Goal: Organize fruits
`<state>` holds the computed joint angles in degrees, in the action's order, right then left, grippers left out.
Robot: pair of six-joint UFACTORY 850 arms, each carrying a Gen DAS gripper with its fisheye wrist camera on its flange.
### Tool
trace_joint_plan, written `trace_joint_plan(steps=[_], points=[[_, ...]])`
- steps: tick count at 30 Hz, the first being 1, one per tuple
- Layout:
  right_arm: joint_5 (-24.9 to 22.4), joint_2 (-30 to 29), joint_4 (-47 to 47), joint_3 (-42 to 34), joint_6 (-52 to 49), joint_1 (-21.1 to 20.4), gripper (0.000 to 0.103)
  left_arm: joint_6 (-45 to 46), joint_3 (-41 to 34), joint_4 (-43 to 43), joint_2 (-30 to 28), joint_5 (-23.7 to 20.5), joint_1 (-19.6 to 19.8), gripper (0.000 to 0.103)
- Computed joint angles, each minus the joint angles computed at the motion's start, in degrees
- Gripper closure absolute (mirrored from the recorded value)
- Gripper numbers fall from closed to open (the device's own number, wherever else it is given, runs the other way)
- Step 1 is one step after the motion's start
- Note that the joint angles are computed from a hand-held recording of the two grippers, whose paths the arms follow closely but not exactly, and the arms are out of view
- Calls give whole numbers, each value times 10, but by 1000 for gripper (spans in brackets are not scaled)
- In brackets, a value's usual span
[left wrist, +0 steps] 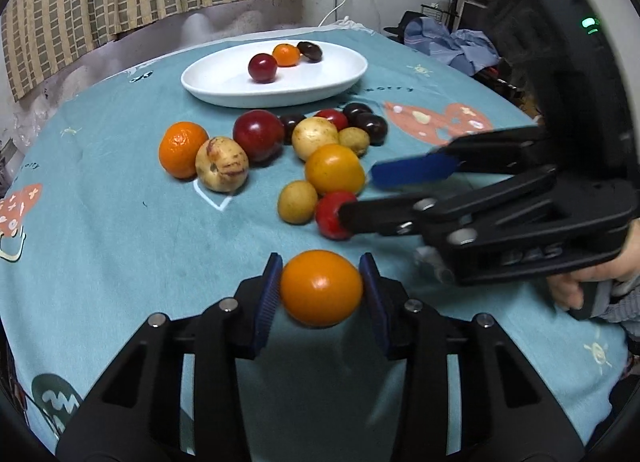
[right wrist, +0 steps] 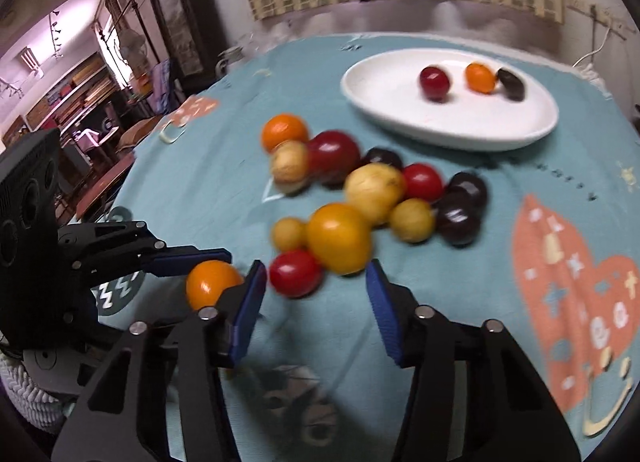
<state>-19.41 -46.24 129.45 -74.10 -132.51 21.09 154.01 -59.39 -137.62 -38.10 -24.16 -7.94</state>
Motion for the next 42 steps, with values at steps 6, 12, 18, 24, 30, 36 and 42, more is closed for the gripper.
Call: trace_joint_plan(steps=[6,12,18,24,30,36,42], points=[[41,-19,16,-29,-14,20,66,-178,-28,164,-20,5,16,62],[8,-34,-66,-48,95,12,74,-166,-26,152,-20,6,14,62],[-15,-51,-119,-74,178,8,73,-177,-29,160,-21,5,15,62],[-23,-50,-114,-72,179,5,74,-184,-28,166,-21,1,17,62],[-66,-28,-91,-39,153,-5,75,-124,-13,88,-11,-17,22,62],[-91,20,4,-2,70,-28,75,-175,-44,120,-13,-25,29,62],[-17,-8,104,-84,15,-54,75,-245,-194,147,-65,29,19,63]])
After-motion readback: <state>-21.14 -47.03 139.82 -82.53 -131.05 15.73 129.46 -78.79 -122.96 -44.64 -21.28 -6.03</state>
